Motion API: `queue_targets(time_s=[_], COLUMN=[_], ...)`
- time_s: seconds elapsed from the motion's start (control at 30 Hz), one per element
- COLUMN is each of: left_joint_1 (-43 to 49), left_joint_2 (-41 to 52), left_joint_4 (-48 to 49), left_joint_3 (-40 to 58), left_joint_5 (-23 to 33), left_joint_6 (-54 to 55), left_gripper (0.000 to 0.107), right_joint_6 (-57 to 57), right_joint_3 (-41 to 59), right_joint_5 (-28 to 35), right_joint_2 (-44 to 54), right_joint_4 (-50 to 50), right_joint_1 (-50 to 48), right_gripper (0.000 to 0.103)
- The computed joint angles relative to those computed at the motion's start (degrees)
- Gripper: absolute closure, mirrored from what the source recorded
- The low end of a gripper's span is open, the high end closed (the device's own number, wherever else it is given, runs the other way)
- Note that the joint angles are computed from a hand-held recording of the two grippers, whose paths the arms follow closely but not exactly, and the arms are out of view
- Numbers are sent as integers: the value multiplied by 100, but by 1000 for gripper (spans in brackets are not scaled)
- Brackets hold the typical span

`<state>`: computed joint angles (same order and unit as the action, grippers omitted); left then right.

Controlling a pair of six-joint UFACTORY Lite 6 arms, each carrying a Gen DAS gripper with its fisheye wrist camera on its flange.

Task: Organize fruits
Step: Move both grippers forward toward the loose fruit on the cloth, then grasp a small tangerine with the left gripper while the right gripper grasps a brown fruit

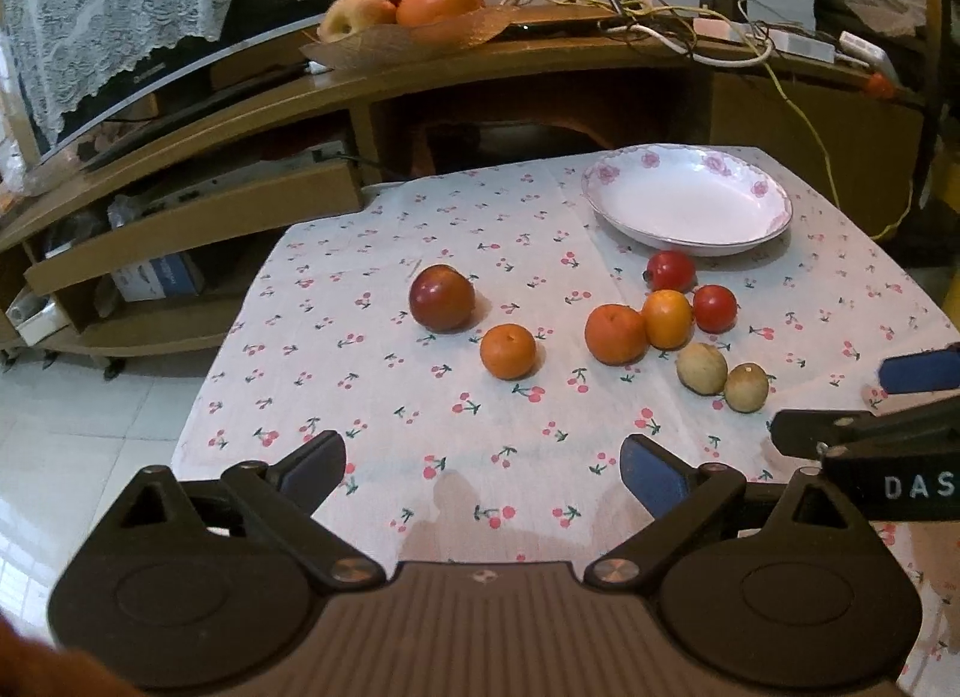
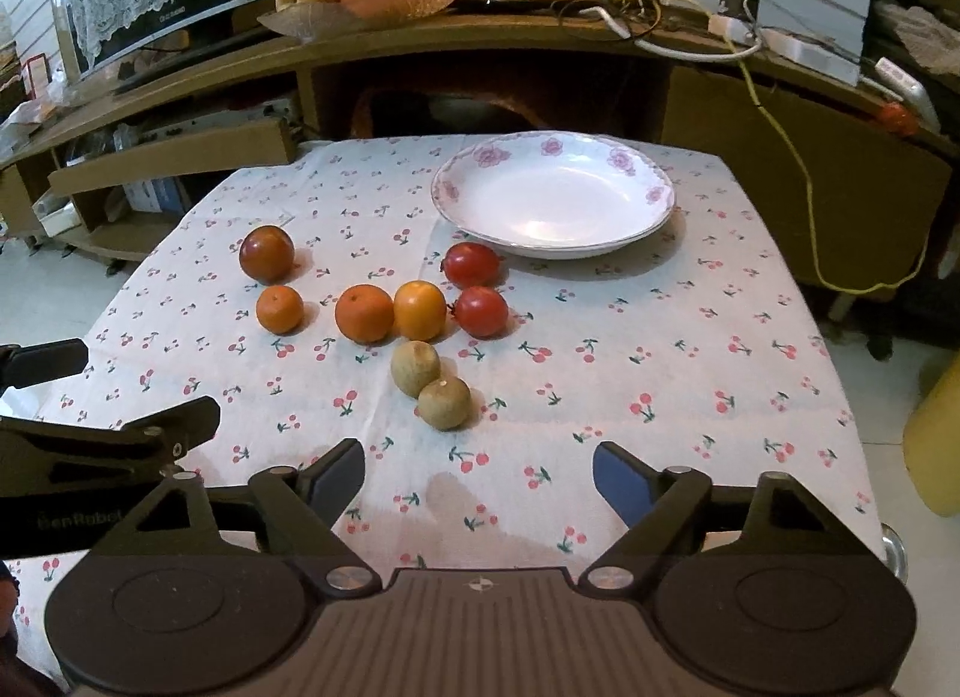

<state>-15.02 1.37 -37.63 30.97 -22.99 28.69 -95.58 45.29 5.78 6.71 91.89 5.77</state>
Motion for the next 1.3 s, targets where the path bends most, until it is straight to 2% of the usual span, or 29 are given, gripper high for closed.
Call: queue_targets(time_s=[0.2, 0.37, 0.47, 0.57, 0.67, 0.77, 0.93, 1.0, 1.1, 1.23, 1.3], left_joint_1=[345, 638, 681, 723, 806, 809, 839, 871, 921, 906, 902], left_joint_2=[636, 1284, 1658, 2031, 2317, 2543, 2853, 2882, 2948, 2918, 2823], left_joint_4=[1249, 2486, 2562, 2587, 2901, 2765, 2954, 3217, 3537, 3639, 3710], left_joint_3=[427, 882, 1178, 1484, 1743, 1918, 2190, 2201, 2335, 2392, 2301], left_joint_5=[-21, -160, -297, -332, -355, -461, -322, -376, -281, -92, -37], left_joint_6=[-759, -1646, -1503, -1358, -1563, -1340, -1478, -1759, -2117, -2297, -2349], left_gripper=[4, 7, 8, 12, 18, 19, 39, 44, 58, 66, 71], right_joint_6=[264, 968, 1175, 733, 711, 713, 673, 714, 676, 870, 832], right_joint_3=[644, 1066, 1238, 1292, 1367, 1398, 1402, 1409, 1424, 1453, 1432], right_joint_5=[141, 349, 501, 486, 569, 667, 773, 825, 894, 1121, 1101], right_joint_2=[767, 1219, 1414, 1490, 1546, 1564, 1559, 1556, 1567, 1571, 1553], right_joint_4=[-516, -1375, -1666, -1374, -1396, -1433, -1465, -1515, -1498, -1639, -1616], right_joint_1=[-16, -74, -131, -125, -157, -209, -269, -303, -349, -429, -414], right_gripper=[31, 44, 51, 52, 57, 59, 60, 61, 64, 78, 78])
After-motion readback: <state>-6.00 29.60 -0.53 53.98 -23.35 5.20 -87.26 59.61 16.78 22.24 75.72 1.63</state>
